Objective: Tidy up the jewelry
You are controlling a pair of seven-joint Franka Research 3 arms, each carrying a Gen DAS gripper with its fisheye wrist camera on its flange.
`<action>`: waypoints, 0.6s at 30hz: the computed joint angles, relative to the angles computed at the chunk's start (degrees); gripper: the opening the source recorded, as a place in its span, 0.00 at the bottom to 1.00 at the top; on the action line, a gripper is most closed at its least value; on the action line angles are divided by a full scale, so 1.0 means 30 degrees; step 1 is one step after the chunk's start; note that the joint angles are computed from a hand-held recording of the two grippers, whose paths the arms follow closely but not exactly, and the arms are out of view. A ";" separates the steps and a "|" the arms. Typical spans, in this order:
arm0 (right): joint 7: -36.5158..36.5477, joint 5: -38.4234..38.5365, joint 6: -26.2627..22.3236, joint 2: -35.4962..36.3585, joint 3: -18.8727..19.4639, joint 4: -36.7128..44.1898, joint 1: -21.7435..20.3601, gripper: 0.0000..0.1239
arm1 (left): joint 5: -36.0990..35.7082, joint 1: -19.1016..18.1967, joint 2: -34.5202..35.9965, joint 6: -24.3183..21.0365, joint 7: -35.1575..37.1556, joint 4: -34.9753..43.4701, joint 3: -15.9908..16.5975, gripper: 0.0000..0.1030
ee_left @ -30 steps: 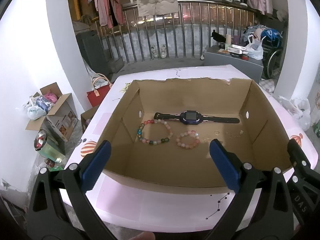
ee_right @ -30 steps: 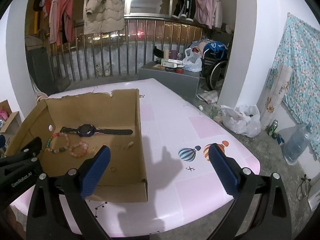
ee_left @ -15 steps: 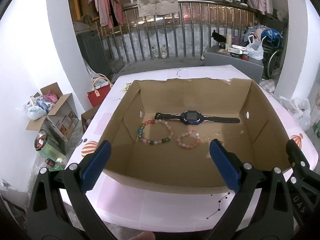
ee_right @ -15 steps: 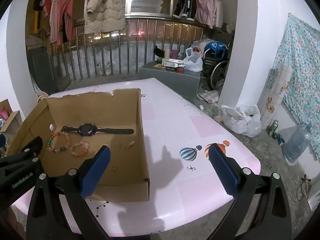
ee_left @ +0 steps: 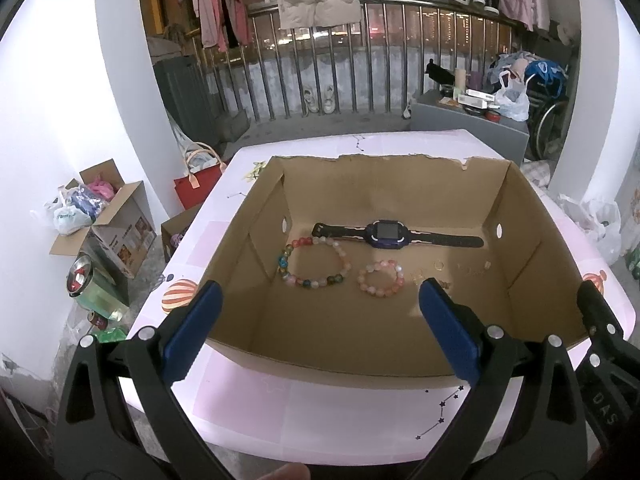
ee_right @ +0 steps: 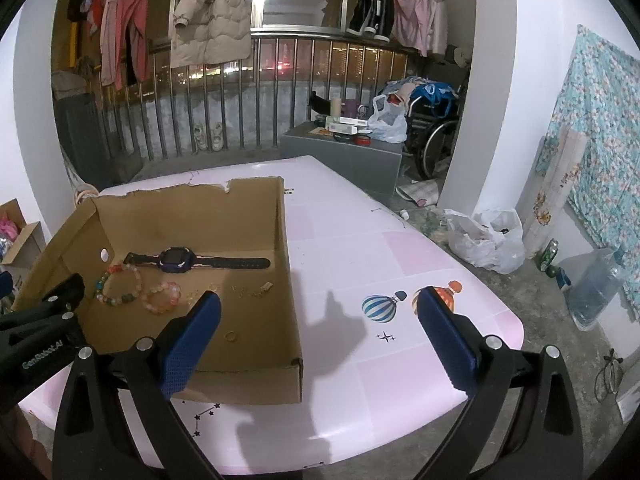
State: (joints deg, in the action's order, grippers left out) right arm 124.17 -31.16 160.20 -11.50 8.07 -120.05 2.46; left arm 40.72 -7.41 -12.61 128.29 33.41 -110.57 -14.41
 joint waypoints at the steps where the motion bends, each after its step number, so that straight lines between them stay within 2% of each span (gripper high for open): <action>1: -0.0010 -0.0003 -0.0011 -0.0004 0.0000 -0.0002 0.0006 0.77 | 0.0001 -0.0003 0.0000 0.0000 0.0000 0.0000 0.0003 0.92; 18: -0.0973 0.0729 -0.0519 0.0042 -0.0144 0.0224 0.0303 0.77 | -0.0010 0.0068 -0.0227 -0.0620 -0.0052 -0.0256 0.0021 0.92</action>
State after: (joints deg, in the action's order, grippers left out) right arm 121.25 -28.97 158.64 -11.38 7.64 -119.38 3.37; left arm 40.69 -7.20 -13.29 126.43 33.25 -111.34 -14.35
